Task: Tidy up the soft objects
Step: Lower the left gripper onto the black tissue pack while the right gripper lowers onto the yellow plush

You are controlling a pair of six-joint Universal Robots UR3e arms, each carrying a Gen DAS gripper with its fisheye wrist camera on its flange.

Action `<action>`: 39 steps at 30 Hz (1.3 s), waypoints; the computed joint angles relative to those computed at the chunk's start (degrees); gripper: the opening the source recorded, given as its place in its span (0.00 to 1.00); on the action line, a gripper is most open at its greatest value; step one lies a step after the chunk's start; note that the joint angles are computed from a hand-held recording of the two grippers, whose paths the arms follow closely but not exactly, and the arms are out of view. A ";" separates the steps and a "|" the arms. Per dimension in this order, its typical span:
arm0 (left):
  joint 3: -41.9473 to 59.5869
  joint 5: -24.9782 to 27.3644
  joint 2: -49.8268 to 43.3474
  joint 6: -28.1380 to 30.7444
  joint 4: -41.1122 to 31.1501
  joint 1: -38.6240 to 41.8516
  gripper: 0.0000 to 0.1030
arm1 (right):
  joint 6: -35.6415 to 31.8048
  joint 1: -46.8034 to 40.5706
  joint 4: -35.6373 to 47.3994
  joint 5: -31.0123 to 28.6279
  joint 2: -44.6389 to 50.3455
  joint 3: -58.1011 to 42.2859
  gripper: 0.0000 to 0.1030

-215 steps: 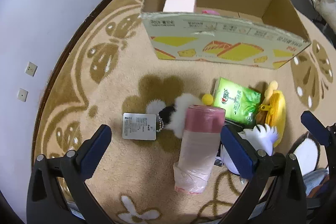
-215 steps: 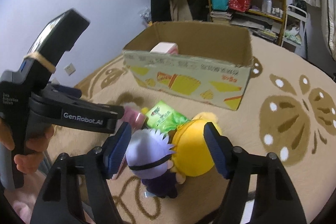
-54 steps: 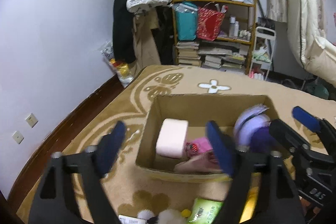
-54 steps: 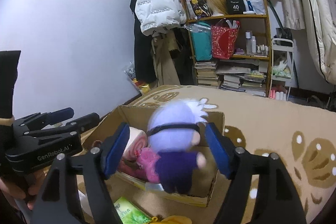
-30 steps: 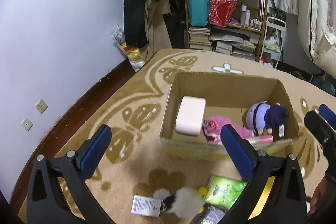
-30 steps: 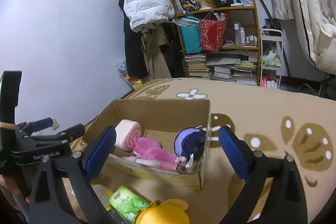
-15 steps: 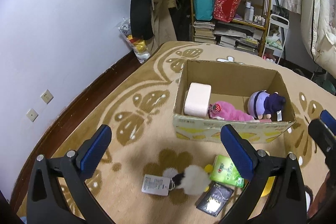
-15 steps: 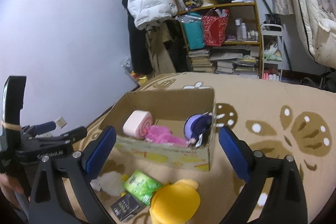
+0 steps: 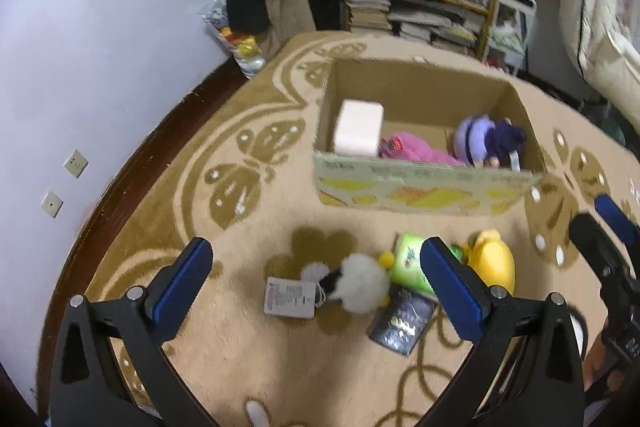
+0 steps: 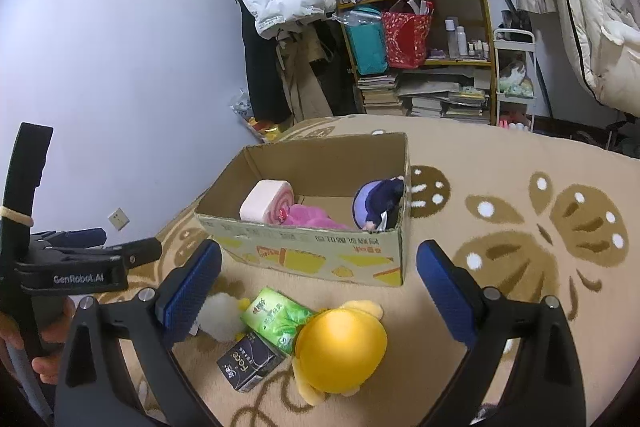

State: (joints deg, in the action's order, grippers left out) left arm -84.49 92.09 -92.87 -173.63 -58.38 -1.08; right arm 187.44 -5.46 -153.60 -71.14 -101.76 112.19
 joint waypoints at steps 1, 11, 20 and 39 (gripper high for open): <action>0.42 -0.57 -0.32 0.78 -1.11 -0.24 1.00 | 0.18 -0.03 0.28 -0.18 -0.28 0.29 0.99; 2.69 -1.11 -3.65 3.38 -6.60 -2.94 1.00 | 0.55 0.32 2.60 -0.83 0.26 0.44 0.98; 4.67 -1.40 -7.01 3.62 -10.54 -4.18 0.99 | 1.04 -0.45 5.40 0.07 2.76 -0.23 0.87; 11.75 -2.65 -16.73 2.54 -20.04 -4.36 0.99 | 1.47 0.44 8.94 2.34 11.78 -1.97 0.84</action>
State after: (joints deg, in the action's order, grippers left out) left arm -72.74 89.44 -109.60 -171.09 -78.42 -5.44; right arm 188.91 -5.02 -144.66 -68.81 -89.98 110.22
